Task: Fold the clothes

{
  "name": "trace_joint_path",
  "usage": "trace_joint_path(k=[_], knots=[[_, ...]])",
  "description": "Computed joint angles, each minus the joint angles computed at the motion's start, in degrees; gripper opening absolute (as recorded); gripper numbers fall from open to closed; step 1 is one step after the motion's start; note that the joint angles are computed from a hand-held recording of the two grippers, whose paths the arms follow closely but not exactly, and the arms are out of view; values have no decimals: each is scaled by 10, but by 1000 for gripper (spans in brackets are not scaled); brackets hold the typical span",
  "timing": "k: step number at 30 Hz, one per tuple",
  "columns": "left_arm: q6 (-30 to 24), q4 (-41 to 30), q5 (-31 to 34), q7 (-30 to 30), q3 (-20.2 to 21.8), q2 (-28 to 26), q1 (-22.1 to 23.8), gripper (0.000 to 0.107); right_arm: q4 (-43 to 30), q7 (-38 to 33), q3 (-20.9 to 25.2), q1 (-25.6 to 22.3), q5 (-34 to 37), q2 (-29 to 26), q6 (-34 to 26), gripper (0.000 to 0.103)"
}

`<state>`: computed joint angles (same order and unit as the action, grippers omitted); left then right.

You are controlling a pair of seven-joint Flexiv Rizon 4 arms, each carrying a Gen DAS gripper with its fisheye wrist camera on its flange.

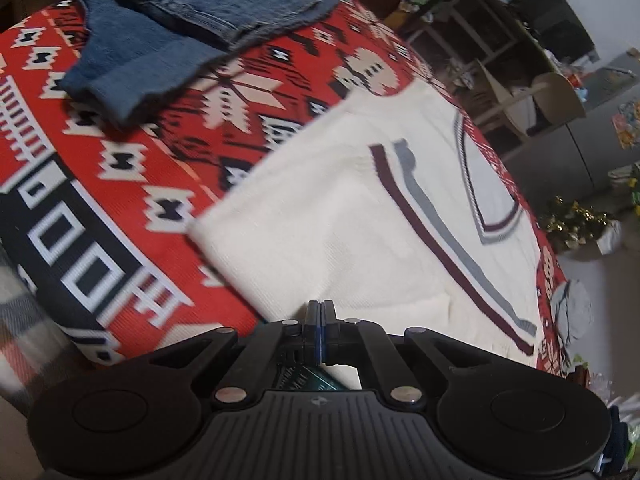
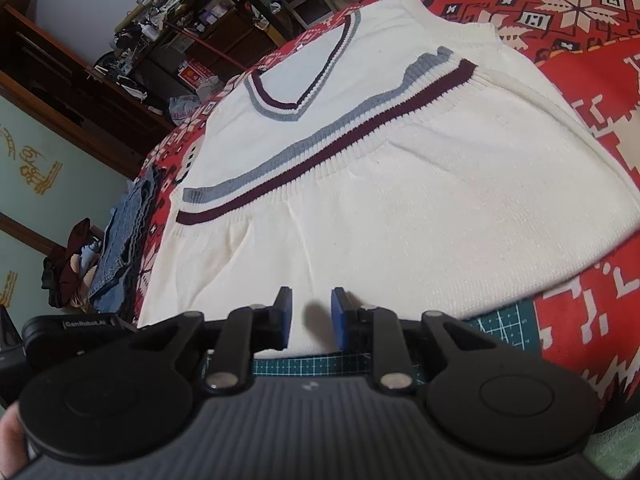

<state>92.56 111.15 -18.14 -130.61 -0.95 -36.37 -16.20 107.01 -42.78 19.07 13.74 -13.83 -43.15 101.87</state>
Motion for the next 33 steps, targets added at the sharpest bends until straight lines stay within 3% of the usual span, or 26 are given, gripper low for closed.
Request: trace_joint_path(k=[3,4,9,15,21,24,27,30,33], knots=[[-66,-21,19,-25,95,5,-65,3,0,-2,0,0,-1,1,-2,25],[-83,-27,38,-41,110,8,-69,3,0,-3,-2,2,0,1,-3,25],[-86,-19,58,-58,106,17,-44,3,1,-6,-6,6,2,3,-2,25],[-73,-1,54,-39,47,26,21,3,4,-7,-7,5,4,4,2,25],[-79,-1,53,-28,45,28,22,3,0,-47,9,-6,-31,4,-8,20],[-64,9,45,-19,25,28,39,3,-18,-95,53,-28,-70,-7,-22,12],[-26,32,20,0,-28,28,83,3,-65,-121,126,-56,-80,-42,-63,4],[17,58,-6,13,-96,25,138,3,-125,-136,177,-57,-66,-82,-108,4],[39,70,-13,20,-131,22,167,3,-178,-151,199,-42,-53,-113,-156,4]])
